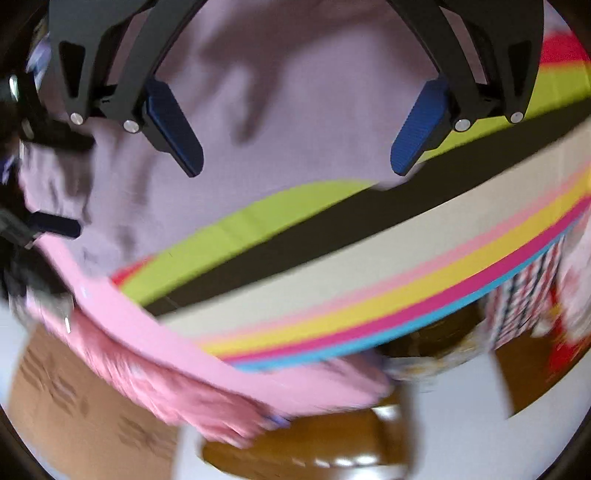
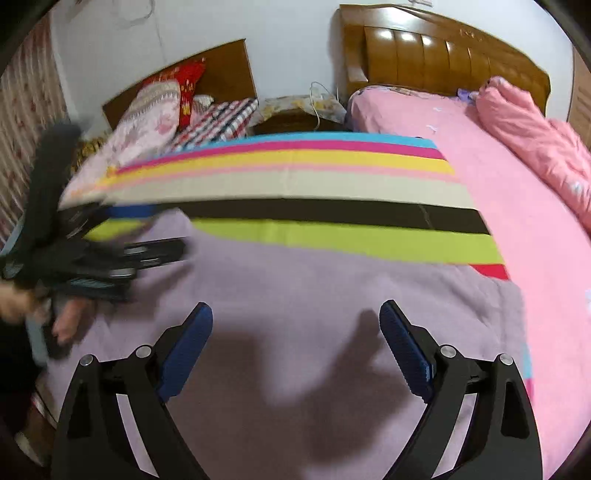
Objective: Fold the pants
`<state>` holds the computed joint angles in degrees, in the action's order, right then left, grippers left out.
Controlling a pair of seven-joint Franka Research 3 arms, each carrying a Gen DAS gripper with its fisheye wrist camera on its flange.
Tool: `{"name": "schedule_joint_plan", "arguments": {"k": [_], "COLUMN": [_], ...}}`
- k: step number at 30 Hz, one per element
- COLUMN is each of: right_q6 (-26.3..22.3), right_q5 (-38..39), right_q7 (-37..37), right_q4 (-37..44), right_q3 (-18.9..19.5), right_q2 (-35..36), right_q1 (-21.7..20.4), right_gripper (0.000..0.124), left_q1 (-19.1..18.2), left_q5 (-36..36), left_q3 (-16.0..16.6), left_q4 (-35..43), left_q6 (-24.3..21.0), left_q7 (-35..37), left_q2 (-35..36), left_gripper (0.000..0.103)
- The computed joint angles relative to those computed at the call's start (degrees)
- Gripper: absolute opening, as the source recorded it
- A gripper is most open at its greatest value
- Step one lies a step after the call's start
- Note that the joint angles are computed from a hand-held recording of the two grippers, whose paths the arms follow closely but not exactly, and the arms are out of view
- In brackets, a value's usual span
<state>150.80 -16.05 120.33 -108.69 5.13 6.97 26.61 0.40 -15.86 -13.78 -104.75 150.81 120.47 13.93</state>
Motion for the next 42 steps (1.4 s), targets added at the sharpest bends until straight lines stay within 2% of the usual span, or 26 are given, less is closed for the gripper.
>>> {"name": "schedule_joint_plan", "arguments": {"k": [2,3,5,9,11,13,15,16,18,19,21,22,23,24,25,26,28,29,30,31,33,36,37,38,40,42], "right_q6": [-3.4,-1.3,3.8,6.1,8.3,7.7,10.9,12.3,8.3,3.7,0.7,-3.1,-3.8,-1.2,0.7,0.5,-2.2,-0.2,3.8,5.5,6.2,-1.1,-0.1,0.3,-2.6,-1.8], "right_q5": [1.9,1.5,3.9,4.4,4.9,4.7,6.0,3.3,-2.2,-1.6,8.2,10.3,9.9,13.0,13.5,10.1,-3.9,-6.4,-4.9,-0.6,2.2,-6.6,-12.9,-15.2,-18.3,-24.1], "right_q7": [-2.8,-3.6,-5.8,-7.6,-7.8,-4.1,-3.4,-2.6,0.1,-0.9,-9.8,-11.3,-11.7,-14.6,-13.4,-8.6,6.6,9.2,8.2,5.0,2.7,6.6,10.8,13.3,18.6,24.8], "right_q4": [-2.0,-3.4,-8.4,-11.2,-12.4,-12.2,-12.4,-11.2,-6.8,-3.0,1.3,3.7,4.1,2.7,1.2,0.7,-0.7,-2.8,-6.7,-8.8,-11.6,-11.1,-12.7,-13.5,-12.4,-12.6], "right_q3": [0.3,0.5,0.8,1.6,1.7,1.9,2.1,2.2,2.1,1.9,2.1,0.5,-0.5,0.5,2.6,2.7,-2.6,-4.3,-4.0,-1.7,0.6,4.1,4.4,4.6,5.5,6.4], "right_q2": [-0.8,-0.8,-3.5,-5.3,-5.7,-6.8,-8.1,-7.8,-5.6,-3.1,1.2,3.4,4.2,3.6,2.8,2.0,-1.2,-2.9,-5.7,-7.1,-8.8,-7.7,-8.3,-8.9,-9.5,-10.5], "right_q1": [-0.5,-0.5,-1.1,-1.7,-2.1,-2.2,-2.7,-3.3,-3.9,-3.8,-4.7,-3.8,-3.4,-4.8,-7.1,-7.4,-2.1,-0.4,-0.2,-1.9,-2.3,-1.6,-1.4,-1.4,-1.2,-1.3], "right_gripper": [0.088,0.088,0.088,0.088,0.089,0.088,0.088,0.088,0.089,0.089,0.089,0.089,0.089,0.090,0.090,0.090,0.091,0.091,0.091,0.091,0.091,0.091,0.092,0.092,0.091,0.092], "left_q1": [-2.3,-1.6,0.8,-0.9,-0.3,-0.2,-0.3,-0.2,-0.5,-0.7,-0.9,-0.8,-0.8,-1.1,-1.2,-1.0,-0.9,-0.9,-0.8,-0.7,-0.6,-0.6,-0.6,-0.6,-0.6,-0.6], "left_q5": [4.9,3.7,-0.3,4.6,5.0,5.6,6.3,6.4,6.8,7.2,7.5,7.6,7.6,8.2,8.4,8.3,8.3,8.3,8.2,8.1,8.1,8.1,8.1,8.1,8.1,8.1], "left_q3": [0.4,-0.6,-2.1,0.3,-0.2,-0.5,-0.8,-1.0,-1.1,-1.1,-1.1,-1.2,-1.2,-1.0,-1.0,-1.1,-1.3,-1.3,-1.4,-1.5,-1.5,-1.5,-1.5,-1.5,-1.5,-1.5], "left_q4": [2.1,2.1,4.6,5.1,5.5,5.4,5.6,5.5,4.8,5.1,4.8,4.6,4.6,5.1,5.1,5.1,5.2,5.1,5.0,4.9,4.9,4.9,4.9,4.8,4.9,4.9], "left_q6": [-0.3,1.4,-1.2,1.0,1.1,1.3,1.4,1.5,1.7,1.6,1.9,2.1,2.1,2.0,2.0,2.0,2.0,2.1,2.1,2.2,2.2,2.2,2.2,2.2,2.1,2.2], "left_q7": [-0.5,1.1,1.6,-4.9,-5.7,-6.6,-7.3,-7.5,-8.5,-9.0,-9.8,-9.9,-10.0,-10.6,-10.9,-10.9,-11.0,-11.0,-11.0,-10.9,-10.8,-10.9,-10.8,-10.8,-10.9,-10.9], "left_q2": [3.1,4.2,6.0,6.9,7.3,7.2,7.5,7.5,6.7,6.9,6.7,6.7,6.7,7.0,7.0,7.0,7.0,7.0,6.9,6.9,6.8,6.8,6.8,6.8,6.9,6.8], "left_gripper": [0.102,0.102,0.102,0.102,0.102,0.102,0.102,0.102,0.102,0.102,0.102,0.102,0.102,0.102,0.102,0.102,0.102,0.102,0.102,0.102,0.102,0.102,0.102,0.102,0.102,0.102]}}
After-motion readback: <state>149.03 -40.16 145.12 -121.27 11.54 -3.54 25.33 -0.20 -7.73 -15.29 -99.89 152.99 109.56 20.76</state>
